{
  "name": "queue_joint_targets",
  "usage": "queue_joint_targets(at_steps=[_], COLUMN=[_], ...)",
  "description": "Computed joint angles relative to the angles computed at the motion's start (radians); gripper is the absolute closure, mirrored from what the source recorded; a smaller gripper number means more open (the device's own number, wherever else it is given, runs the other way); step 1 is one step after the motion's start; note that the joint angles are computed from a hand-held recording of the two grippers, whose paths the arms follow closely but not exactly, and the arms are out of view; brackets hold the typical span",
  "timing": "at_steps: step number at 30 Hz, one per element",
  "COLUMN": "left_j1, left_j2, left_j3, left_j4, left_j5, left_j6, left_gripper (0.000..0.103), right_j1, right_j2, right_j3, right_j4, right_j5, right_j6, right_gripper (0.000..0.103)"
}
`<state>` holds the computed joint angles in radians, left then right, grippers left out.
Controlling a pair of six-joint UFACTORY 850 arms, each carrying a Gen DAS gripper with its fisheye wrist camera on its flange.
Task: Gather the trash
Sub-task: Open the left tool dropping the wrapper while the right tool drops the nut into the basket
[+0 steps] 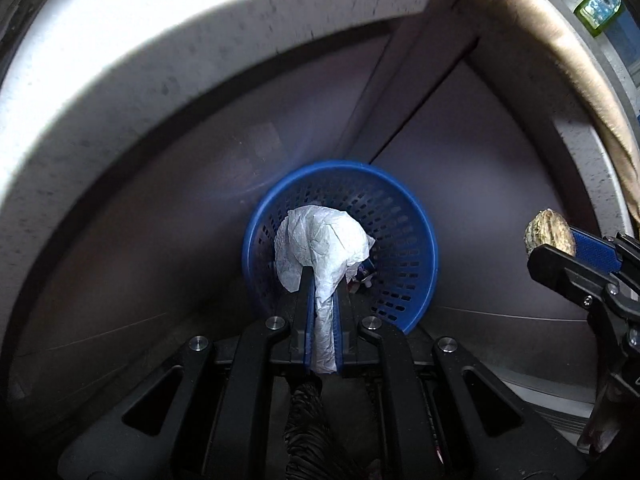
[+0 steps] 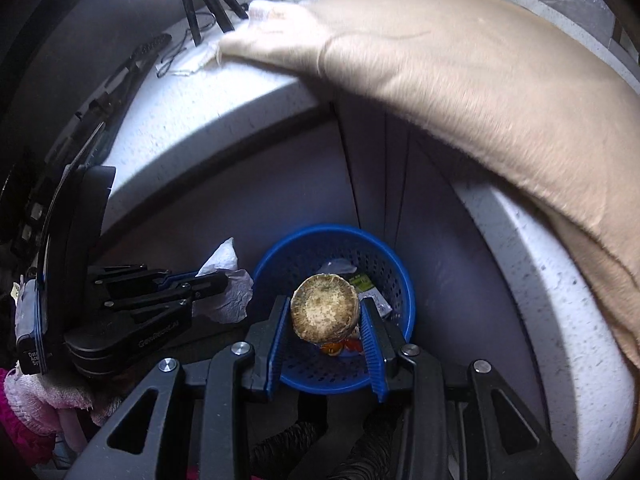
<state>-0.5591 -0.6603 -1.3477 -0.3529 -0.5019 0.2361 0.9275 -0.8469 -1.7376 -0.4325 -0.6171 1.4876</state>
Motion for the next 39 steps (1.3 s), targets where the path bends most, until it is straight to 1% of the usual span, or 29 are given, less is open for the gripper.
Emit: queue_joint_targets(at_steps=[12, 17, 25, 26, 27, 28, 29, 30, 31, 33, 35, 38, 39], left_j1=[-0.01, -0.012, -0.016, -0.016, -0.017, -0.018, -0.022, -0.023, -0.024, -0.024, -0.024, -0.024, -0.023], left_j2=[-0.054, -0.064, -0.059, -0.055, -0.055, -0.054, -0.055, -0.053, -0.051, -0.049, -0.048, -0.047, -0.047], left_j3=[-0.042, -0.055, -0.059, -0.06, -0.061, -0.061, -0.06, -0.058, -0.056, -0.056, -0.056, -0.058, -0.059], left_j4=[0.06, 0.092, 0.123, 0.132, 0.135, 0.144, 0.153, 0.153, 0.156, 0.166, 0.175, 0.195, 0.199], left_j5=[-0.01, -0.012, -0.02, -0.024, -0.025, -0.025, -0.021, -0.014, -0.01, -0.008, -0.009, -0.02, -0.024], left_j6=[-0.056, -0.086, -0.104, -0.111, -0.111, -0.117, -0.128, -0.125, -0.122, -0.126, -0.131, -0.152, -0.158], left_gripper=[0.098, 0.098, 0.098, 0.096, 0.09, 0.079, 0.074, 0.064, 0.056, 0.05, 0.05, 0.05, 0.048], right_j1=[-0.017, -0.025, -0.03, -0.03, -0.028, -0.027, -0.027, -0.027, -0.026, -0.024, -0.023, -0.021, -0.021], right_j2=[-0.058, -0.088, -0.089, -0.089, -0.085, -0.083, -0.082, -0.08, -0.077, -0.074, -0.072, -0.064, -0.062], right_j3=[-0.049, -0.089, -0.089, -0.09, -0.083, -0.082, -0.083, -0.081, -0.079, -0.078, -0.079, -0.071, -0.069], right_j4=[0.077, 0.093, 0.086, 0.08, 0.076, 0.073, 0.069, 0.063, 0.053, 0.041, 0.035, 0.027, 0.026], right_j5=[-0.012, -0.033, -0.041, -0.044, -0.045, -0.049, -0.054, -0.056, -0.057, -0.063, -0.069, -0.071, -0.071], right_j6=[-0.083, -0.108, -0.096, -0.093, -0.088, -0.086, -0.084, -0.079, -0.071, -0.062, -0.057, -0.046, -0.044], right_gripper=[0.067, 0.066, 0.066, 0.065, 0.063, 0.058, 0.05, 0.048, 0.045, 0.041, 0.036, 0.032, 0.031])
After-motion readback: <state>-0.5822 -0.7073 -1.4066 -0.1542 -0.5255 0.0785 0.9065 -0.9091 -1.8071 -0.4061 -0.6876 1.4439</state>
